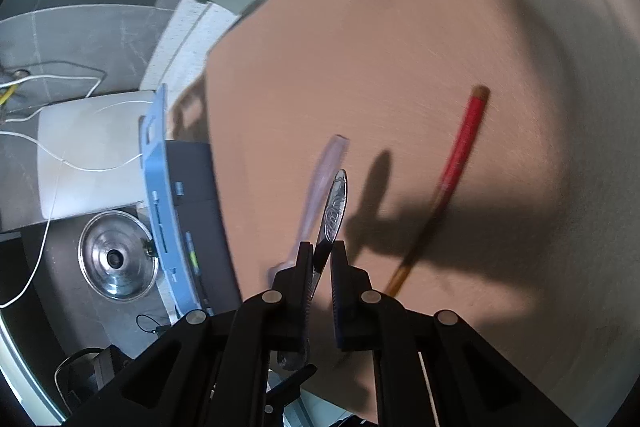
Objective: Organize utensils
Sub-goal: 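Close the right gripper on the metal spoon handle and lift it, then carry the metal spoon with the right gripper over the blue basket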
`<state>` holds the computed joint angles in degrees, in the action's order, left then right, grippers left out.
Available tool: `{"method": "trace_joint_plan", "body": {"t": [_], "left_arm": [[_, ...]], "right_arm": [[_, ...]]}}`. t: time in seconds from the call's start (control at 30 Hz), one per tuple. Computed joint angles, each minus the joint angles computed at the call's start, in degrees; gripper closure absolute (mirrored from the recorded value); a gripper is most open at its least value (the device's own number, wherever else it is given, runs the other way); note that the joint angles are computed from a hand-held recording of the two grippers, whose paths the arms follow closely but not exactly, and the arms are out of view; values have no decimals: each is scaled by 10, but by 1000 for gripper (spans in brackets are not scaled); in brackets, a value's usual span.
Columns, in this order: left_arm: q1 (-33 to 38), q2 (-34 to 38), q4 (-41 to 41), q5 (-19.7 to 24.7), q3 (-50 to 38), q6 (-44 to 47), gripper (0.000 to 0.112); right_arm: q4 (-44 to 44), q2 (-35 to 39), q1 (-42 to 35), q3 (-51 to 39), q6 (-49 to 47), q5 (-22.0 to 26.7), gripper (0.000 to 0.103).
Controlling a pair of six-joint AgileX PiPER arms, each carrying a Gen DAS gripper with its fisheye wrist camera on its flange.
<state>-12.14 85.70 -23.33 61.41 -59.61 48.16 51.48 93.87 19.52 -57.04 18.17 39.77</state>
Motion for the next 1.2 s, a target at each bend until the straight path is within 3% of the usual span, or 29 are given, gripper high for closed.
{"method": "trace_joint_plan", "body": {"t": [0.3,0.6,0.9,1.2], "left_arm": [[70,-27,-7,23,-14,23,81],[195,-29,-14,61,-54,63,81],[285,19,-8,66,-96,93,81],[302,55,11,59,-109,91,81]], "right_arm": [[-47,42,41,-119,52,11,97],[-94,154,89,-320,105,54,98],[-164,328,136,-622,185,162,98],[-207,490,159,-905,256,289,98]]}}
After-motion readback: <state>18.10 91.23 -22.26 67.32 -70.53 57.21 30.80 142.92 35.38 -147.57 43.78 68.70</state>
